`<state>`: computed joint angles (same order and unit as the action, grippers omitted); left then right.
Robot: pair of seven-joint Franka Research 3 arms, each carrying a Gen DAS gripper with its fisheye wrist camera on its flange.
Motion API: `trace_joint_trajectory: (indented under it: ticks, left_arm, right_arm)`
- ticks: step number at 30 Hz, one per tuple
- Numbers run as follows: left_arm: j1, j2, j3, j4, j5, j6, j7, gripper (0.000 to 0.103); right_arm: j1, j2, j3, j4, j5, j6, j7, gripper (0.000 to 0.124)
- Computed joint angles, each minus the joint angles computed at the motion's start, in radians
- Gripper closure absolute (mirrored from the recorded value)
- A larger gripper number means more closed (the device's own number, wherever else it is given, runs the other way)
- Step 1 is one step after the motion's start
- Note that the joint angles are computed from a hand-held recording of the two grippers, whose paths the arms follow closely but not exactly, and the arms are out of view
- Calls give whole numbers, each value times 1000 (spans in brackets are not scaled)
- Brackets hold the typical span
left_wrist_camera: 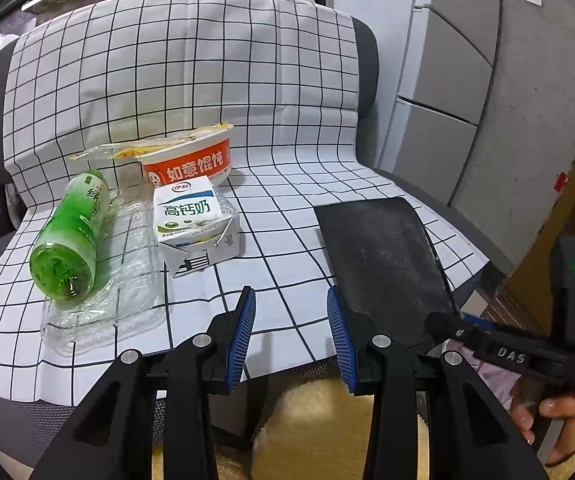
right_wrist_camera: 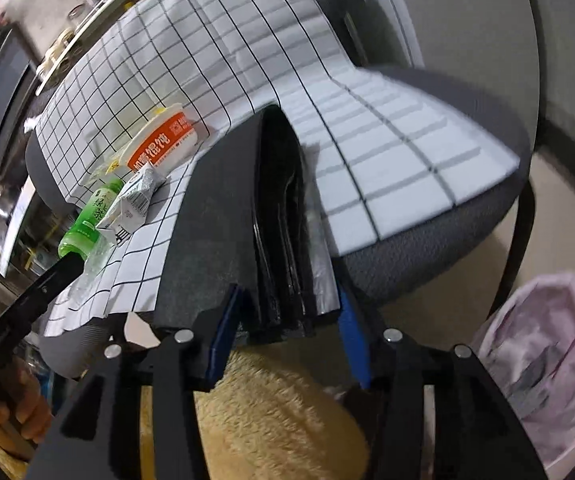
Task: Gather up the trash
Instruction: 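Grasp the black zippered pouch with the right tool and lift it, then grasp the white milk carton with the left tool while the right tool holds the pouch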
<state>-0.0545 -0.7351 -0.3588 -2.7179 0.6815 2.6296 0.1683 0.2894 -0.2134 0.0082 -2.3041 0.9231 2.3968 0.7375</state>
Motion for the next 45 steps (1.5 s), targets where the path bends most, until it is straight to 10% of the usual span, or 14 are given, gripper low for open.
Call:
trace_joint_trajectory:
  ticks: [13,18,23,31,39,45]
  left_arm:
    - [-7,-16,1,-9,2,-4,-2,64]
    - [-9,-35,5,-24,-3,-7,1,64]
    - [-2,-69,10,-40,-7,-26,4,64]
    - [22,-120,28,-68,-14,-68,4,59]
    - [130,46,-5,47,69,-77,-31,18]
    - [150,202,2,146,143,-170,-127,16]
  right_arm:
    - [12,-7,1,-6,49,-66,-7,81]
    - [-1,-18,-23,2,124,-111,-32,113]
    - [23,-108,-6,-2,180,17,-166,114]
    - [154,-136,27,-2,221,472,-403,114]
    - [187,-101,-4,-2,183,436,-387,114]
    - [189,-88,1,-2,174,437,-373,114]
